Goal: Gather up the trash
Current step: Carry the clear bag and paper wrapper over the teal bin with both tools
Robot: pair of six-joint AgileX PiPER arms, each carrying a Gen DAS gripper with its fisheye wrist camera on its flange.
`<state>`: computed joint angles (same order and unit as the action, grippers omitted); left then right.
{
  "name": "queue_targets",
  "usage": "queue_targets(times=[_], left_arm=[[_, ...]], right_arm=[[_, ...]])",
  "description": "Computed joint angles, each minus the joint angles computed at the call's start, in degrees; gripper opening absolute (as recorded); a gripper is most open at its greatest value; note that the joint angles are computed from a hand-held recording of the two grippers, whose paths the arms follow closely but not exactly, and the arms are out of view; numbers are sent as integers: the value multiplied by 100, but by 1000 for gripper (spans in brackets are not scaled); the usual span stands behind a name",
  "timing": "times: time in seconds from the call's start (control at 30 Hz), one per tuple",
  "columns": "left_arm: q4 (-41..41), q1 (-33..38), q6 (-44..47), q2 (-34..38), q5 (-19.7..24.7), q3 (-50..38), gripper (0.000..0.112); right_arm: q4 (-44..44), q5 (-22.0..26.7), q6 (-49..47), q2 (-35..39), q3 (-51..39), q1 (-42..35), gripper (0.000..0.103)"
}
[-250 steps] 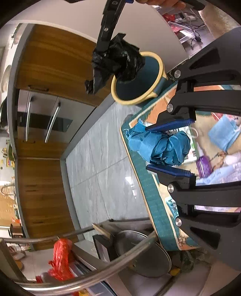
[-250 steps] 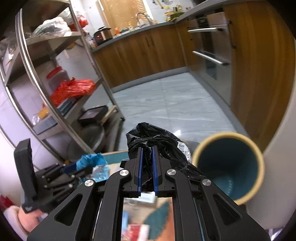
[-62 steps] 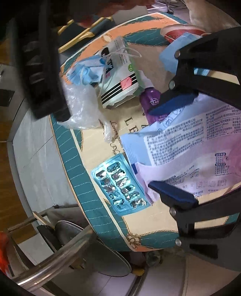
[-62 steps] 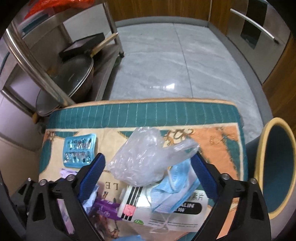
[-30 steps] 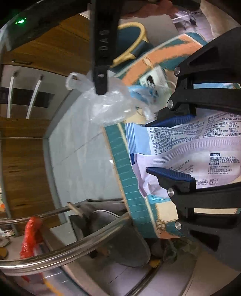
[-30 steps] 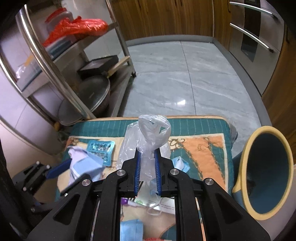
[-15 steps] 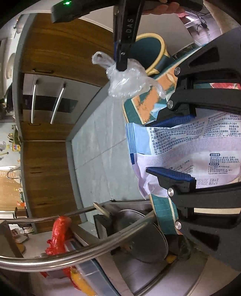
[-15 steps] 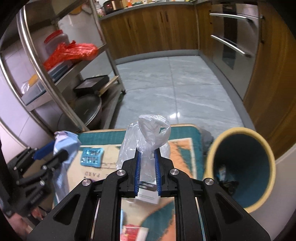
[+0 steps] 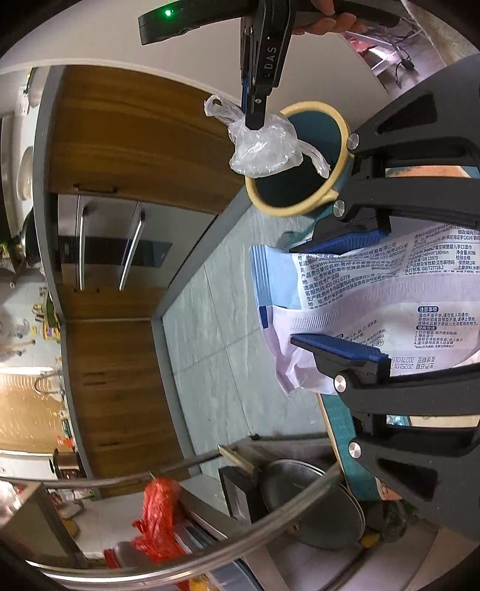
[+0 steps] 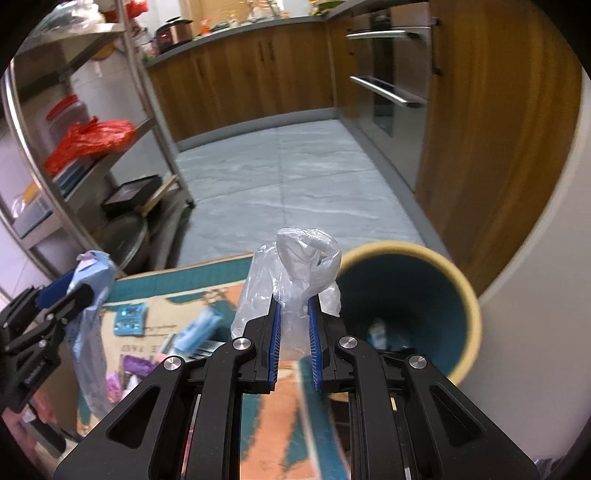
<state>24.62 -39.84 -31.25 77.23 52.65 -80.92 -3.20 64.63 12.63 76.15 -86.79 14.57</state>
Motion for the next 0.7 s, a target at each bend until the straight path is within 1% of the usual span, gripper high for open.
queue_targets(times=[0.13,0.33,0.7], left_arm=[[122,-255,-140,228,8,-195,41],[159,-452,-166,506,-67,-375,41],[39,-575,-115,995,-268,-681,41]], right_arm=[[-93,-26,-133,-164,181,-313,15],[112,-115,-452,-244,343,-870,15],[151,-320,-787,-216,559,-1300,15]])
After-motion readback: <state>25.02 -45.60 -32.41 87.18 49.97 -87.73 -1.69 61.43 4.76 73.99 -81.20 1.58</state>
